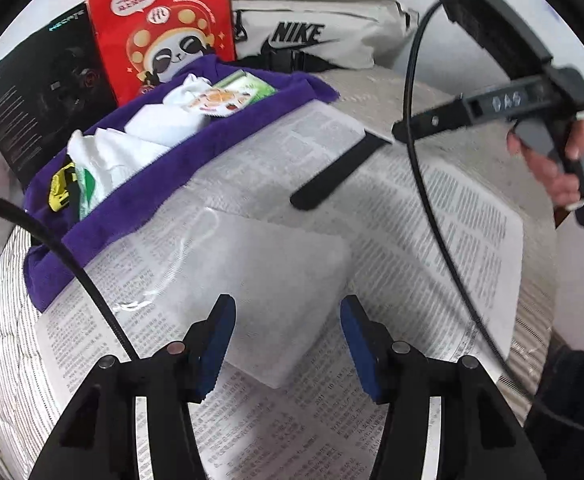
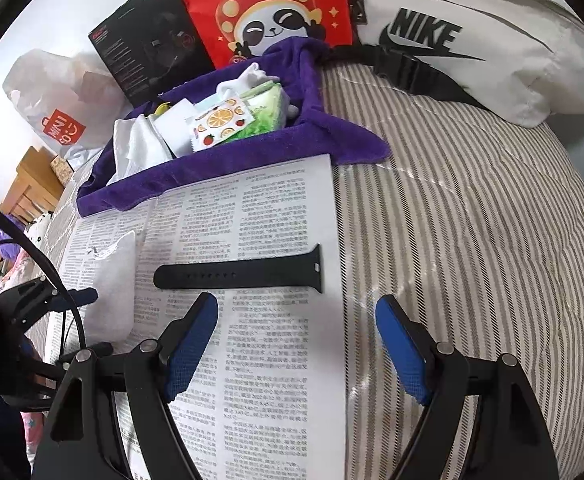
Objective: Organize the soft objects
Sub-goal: 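Move the left gripper to a second white mesh bag and close on it, then grasp the black watch band with the right gripper while the left holds the mesh bag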
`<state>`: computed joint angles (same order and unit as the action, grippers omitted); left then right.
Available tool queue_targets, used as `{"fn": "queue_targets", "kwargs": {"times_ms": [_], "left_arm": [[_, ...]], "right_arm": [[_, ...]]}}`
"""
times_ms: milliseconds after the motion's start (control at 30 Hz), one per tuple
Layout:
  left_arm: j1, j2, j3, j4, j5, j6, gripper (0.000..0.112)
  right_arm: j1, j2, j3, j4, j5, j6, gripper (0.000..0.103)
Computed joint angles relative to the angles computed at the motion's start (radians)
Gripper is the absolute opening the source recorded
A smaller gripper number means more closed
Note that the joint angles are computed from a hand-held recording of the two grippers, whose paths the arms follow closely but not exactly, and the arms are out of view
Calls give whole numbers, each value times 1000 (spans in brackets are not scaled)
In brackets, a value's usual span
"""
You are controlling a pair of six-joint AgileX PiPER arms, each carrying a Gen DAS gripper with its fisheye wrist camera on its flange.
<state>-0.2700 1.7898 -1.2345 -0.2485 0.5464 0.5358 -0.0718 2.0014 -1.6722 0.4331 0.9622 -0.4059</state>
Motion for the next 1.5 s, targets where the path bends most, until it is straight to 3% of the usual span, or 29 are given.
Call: {"fn": "queue_targets", "kwargs": {"times_ms": [100, 233, 333, 467, 733, 1067, 1333, 1467, 1500], "left_arm": [[-19, 6, 21, 60, -61, -56, 52], [12, 42, -23, -56, -31, 9, 16], [24, 59, -40, -75, -39, -8, 11], [46, 55, -32, -87, -51, -25, 9], [98, 22, -11, 82, -34, -210, 10], [124, 21, -2, 6, -26, -158, 10], [138, 24, -9, -59, -3, -102, 11], [137, 24, -7, -66, -2, -94, 12], [139, 24, -8, -72, -1, -90, 12]], "right_arm": [[-4, -1, 8, -3, -1, 1, 81], [-5, 1, 12, -6, 1, 2, 81], [-1, 3, 11, -3, 3, -1, 81], [19, 5, 7, 3, 5, -12, 81], [91, 19, -6, -34, -19, -43, 81], [214, 72, -50, -239, -110, -16, 86], [250, 182, -238, -301, -64, -2, 90], [217, 266, -376, -222, 39, -22, 91], [208, 271, -388, -204, 52, -22, 85]]}}
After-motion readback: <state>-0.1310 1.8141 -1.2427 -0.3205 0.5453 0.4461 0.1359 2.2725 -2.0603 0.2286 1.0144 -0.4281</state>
